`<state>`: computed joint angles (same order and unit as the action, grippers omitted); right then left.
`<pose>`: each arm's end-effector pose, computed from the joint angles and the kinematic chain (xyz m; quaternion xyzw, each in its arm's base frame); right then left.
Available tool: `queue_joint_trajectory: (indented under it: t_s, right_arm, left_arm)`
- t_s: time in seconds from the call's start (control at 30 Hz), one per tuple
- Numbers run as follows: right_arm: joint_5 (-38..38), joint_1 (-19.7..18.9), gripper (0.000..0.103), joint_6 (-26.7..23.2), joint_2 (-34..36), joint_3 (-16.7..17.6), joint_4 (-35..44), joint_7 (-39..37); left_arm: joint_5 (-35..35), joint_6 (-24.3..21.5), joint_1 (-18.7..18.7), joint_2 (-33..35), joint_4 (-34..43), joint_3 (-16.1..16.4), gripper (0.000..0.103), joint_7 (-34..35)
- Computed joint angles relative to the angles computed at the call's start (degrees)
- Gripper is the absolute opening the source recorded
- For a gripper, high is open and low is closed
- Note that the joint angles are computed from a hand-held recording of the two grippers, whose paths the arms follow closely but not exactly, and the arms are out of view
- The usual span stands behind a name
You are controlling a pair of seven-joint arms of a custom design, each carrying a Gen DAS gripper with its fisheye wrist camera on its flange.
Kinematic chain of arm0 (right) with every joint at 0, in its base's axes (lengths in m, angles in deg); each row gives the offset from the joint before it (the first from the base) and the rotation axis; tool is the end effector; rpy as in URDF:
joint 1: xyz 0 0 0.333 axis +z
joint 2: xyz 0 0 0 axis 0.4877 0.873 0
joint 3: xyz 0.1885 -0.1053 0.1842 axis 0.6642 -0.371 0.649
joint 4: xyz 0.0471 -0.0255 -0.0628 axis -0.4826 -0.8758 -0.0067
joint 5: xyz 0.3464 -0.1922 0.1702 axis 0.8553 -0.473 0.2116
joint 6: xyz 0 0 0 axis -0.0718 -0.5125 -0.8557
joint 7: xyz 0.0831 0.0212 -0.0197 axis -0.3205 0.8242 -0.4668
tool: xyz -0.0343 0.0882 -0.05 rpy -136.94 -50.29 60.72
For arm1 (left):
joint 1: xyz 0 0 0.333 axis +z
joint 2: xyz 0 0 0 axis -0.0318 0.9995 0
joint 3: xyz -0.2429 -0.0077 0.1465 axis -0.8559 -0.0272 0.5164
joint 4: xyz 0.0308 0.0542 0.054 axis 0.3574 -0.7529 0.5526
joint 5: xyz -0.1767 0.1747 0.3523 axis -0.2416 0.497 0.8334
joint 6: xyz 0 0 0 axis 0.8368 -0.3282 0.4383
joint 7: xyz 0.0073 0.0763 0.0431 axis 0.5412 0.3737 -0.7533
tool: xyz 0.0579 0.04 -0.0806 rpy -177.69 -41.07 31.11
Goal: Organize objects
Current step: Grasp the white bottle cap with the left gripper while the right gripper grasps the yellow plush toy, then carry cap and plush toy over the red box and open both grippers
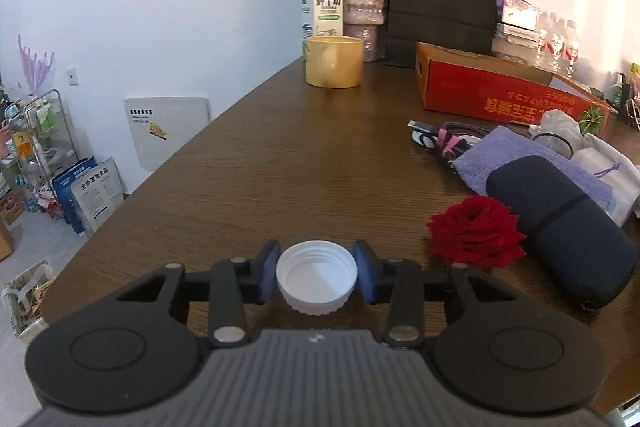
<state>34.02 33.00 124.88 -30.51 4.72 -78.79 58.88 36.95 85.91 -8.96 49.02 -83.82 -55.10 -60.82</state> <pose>0.6612 0.0442 0.3130 -0.7488 0.4592 -0.2452 0.4102 0.4992 -0.2025 0.3663 -0.7559 0.4560 -0.2415 0.4029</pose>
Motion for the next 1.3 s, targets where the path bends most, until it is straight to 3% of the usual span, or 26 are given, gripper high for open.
queue_joint_trajectory:
  t_s: [0.43,0.57,0.67,0.8,1.07,1.3]
  right_arm:
    - [-17.6,-4.3,0.103,-8.2,3.0,1.8,3.2,16.0]
    - [-19.0,-6.2,0.082,-12.5,3.2,2.4,3.5,18.2]
    - [-18.6,-7.3,0.067,-15.4,2.9,2.6,3.4,18.2]
    - [-16.2,-8.1,0.057,-17.4,2.3,2.5,3.2,17.2]
    - [-9.5,-7.6,0.056,-18.1,0.7,1.5,3.6,11.1]
    - [-7.5,-5.8,0.056,-16.4,5.0,2.3,12.3,8.1]
  left_arm:
    - [2.6,1.4,0.5,1.5,3.8,0.6,0.041,-0.7]
    - [4.0,2.6,0.5,2.8,6.0,1.1,0.041,-0.7]
    - [5.0,3.6,0.4,4.1,7.6,1.5,0.041,-0.3]
    - [6.8,5.2,0.2,5.9,10.1,2.2,0.041,-0.6]
    - [10.8,9.4,-0.4,11.5,18.4,4.4,0.041,1.4]
    - [12.6,15.3,-1.6,22.4,34.3,7.8,0.041,6.4]
